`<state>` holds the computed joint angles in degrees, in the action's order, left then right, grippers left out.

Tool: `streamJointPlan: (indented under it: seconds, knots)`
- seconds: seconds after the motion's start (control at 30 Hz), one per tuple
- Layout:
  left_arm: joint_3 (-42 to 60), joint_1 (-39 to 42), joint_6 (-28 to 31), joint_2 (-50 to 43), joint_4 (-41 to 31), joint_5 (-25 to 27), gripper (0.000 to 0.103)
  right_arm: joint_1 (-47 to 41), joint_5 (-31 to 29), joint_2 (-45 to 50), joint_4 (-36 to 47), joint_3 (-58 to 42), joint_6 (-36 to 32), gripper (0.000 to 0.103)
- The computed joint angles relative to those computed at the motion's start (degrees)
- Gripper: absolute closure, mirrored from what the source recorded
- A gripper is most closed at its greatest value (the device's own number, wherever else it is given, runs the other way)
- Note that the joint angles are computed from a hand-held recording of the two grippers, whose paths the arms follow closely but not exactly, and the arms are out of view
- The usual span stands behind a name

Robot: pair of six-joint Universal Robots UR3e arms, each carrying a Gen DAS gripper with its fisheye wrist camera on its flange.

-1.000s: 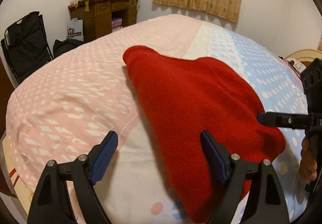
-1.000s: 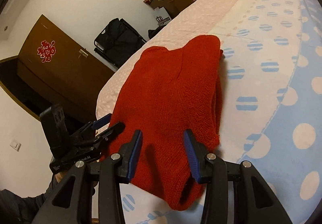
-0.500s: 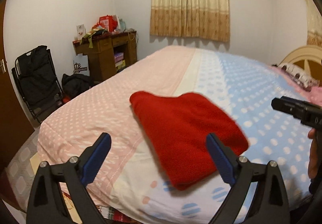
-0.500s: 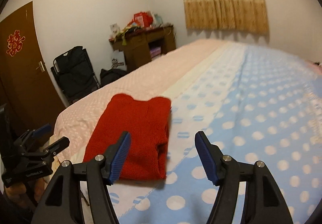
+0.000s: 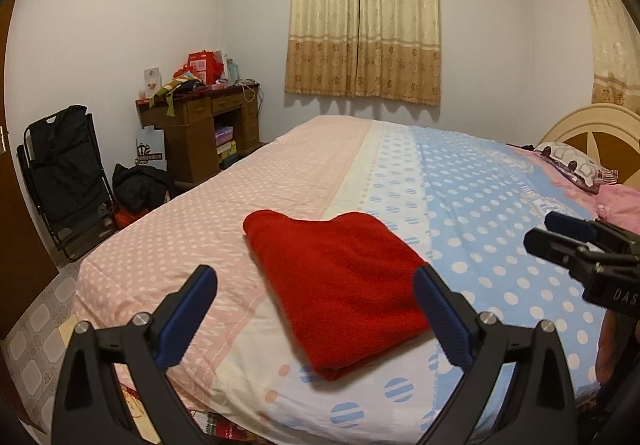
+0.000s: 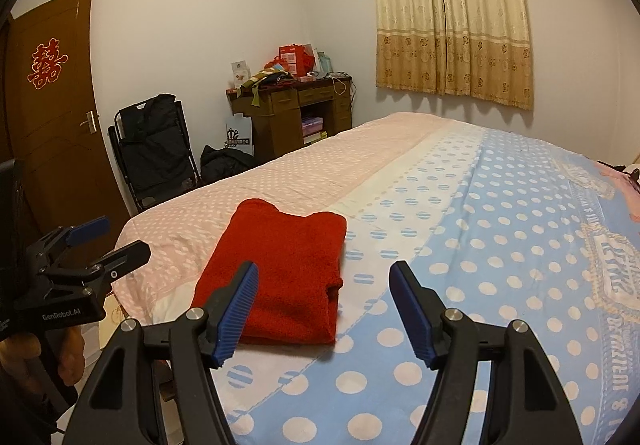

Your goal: Fold small clothes

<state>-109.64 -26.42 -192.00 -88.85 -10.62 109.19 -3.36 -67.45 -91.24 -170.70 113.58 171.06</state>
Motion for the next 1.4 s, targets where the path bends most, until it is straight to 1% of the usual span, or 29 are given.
streamJointPlan:
  seconds: [0.47,0.93,1.4]
  knots:
    - [0.4,-1.3,-0.5,-0.9,-0.1,1.2,0.002,0.6,0.0,-1.0,-0.4,2.2,0.5,0.034]
    - [0.0,-1.5,-0.6,-0.9,0.4,1.4,0.002,0.8,-0.1,-1.3,0.2,2.4,0.4,0.033]
    - [0.2,-1.5,0.8,-0.3,0.2,0.4,0.0,1.1,-0.3,-1.5,-2.2,3.7,1.4,0.033]
